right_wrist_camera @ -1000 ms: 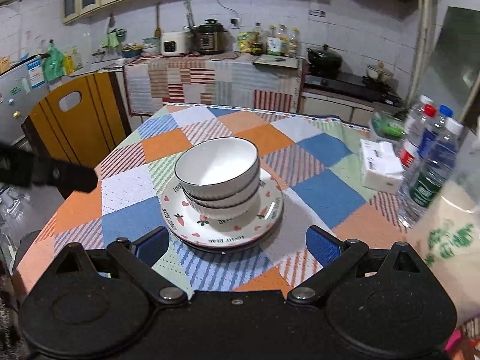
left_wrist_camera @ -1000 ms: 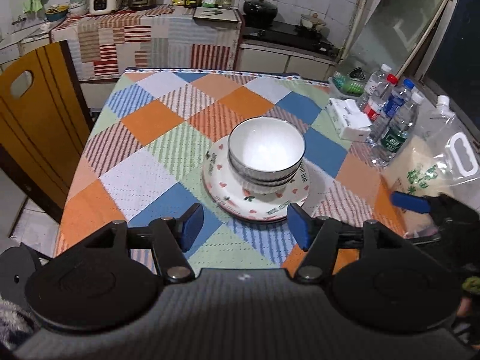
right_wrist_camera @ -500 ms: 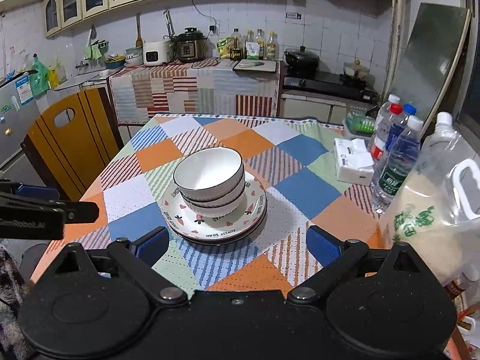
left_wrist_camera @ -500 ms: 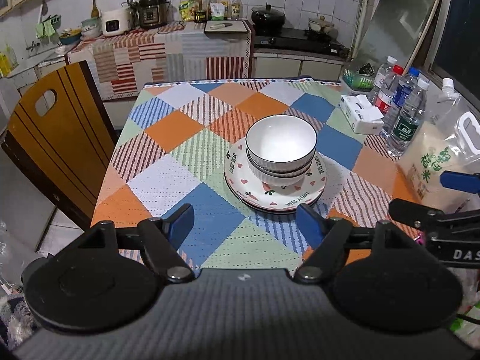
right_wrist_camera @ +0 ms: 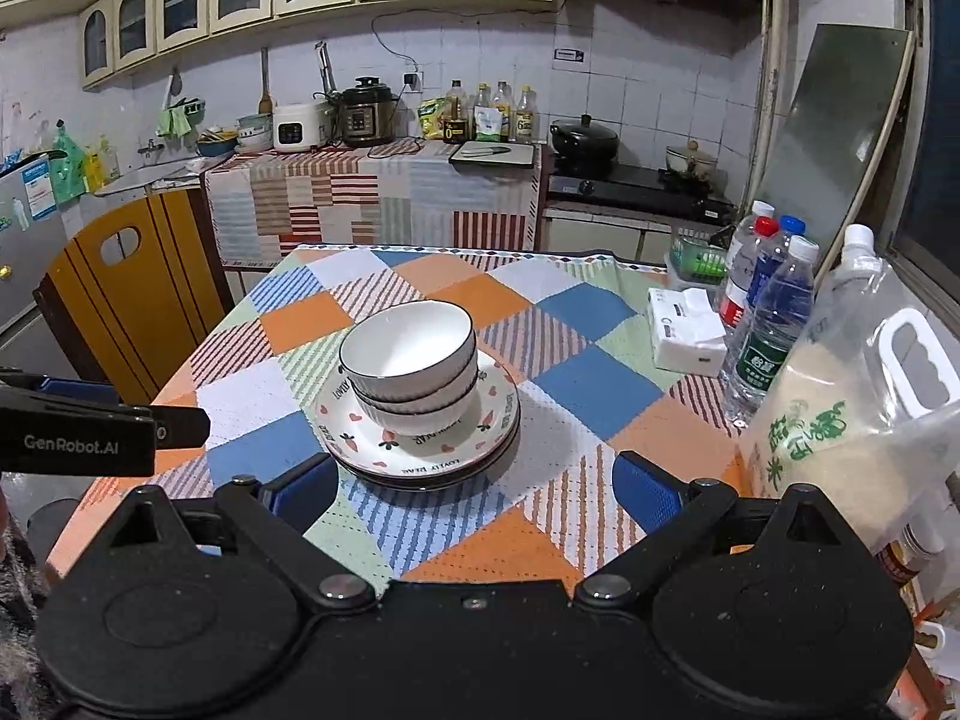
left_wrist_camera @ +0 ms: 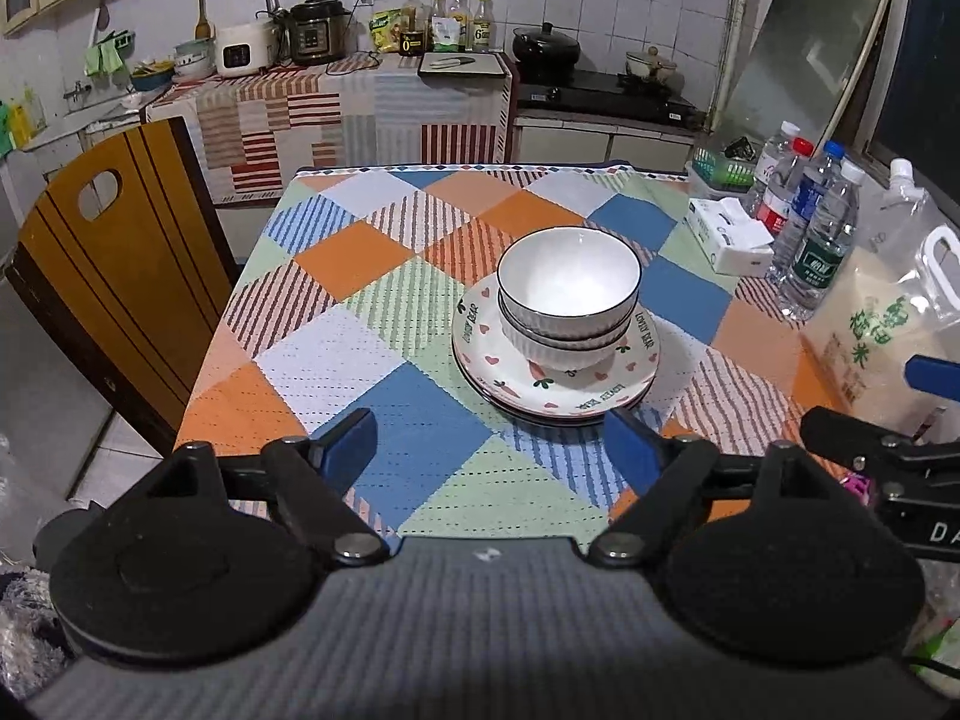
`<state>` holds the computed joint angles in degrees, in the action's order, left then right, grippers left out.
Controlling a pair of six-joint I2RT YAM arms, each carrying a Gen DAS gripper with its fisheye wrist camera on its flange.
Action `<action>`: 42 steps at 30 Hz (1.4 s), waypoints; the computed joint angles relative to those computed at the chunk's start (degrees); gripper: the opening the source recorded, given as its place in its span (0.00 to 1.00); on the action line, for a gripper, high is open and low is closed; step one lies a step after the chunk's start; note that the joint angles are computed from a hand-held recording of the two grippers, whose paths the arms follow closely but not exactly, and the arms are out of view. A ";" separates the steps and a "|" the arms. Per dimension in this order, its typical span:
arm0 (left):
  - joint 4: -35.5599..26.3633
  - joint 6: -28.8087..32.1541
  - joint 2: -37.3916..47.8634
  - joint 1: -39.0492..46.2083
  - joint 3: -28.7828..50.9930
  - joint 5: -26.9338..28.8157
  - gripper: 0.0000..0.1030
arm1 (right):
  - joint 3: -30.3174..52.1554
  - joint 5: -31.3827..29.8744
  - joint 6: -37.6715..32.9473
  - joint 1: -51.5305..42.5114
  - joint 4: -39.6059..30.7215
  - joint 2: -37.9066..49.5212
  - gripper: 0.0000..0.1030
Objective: Organize plates and bowls
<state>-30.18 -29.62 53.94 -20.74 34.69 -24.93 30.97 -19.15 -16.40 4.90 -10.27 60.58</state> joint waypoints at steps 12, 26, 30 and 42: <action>-0.29 -1.49 -0.26 1.46 -0.08 3.16 1.00 | -1.87 1.63 0.82 0.17 0.92 -2.50 0.97; -0.98 -3.84 -1.63 -2.22 -0.12 -1.91 1.00 | -1.91 2.23 1.19 0.15 0.21 -3.05 0.97; -1.22 -4.35 -1.50 -2.58 -0.24 -2.97 1.00 | -2.04 2.56 1.14 0.34 0.17 -2.78 0.97; -1.21 -3.97 -1.53 -1.10 -0.29 0.22 1.00 | -2.00 3.10 1.26 0.57 0.47 -1.75 0.97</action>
<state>-31.39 -33.59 52.41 -21.84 34.39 -24.70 28.98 -16.05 -15.15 5.47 -9.81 58.83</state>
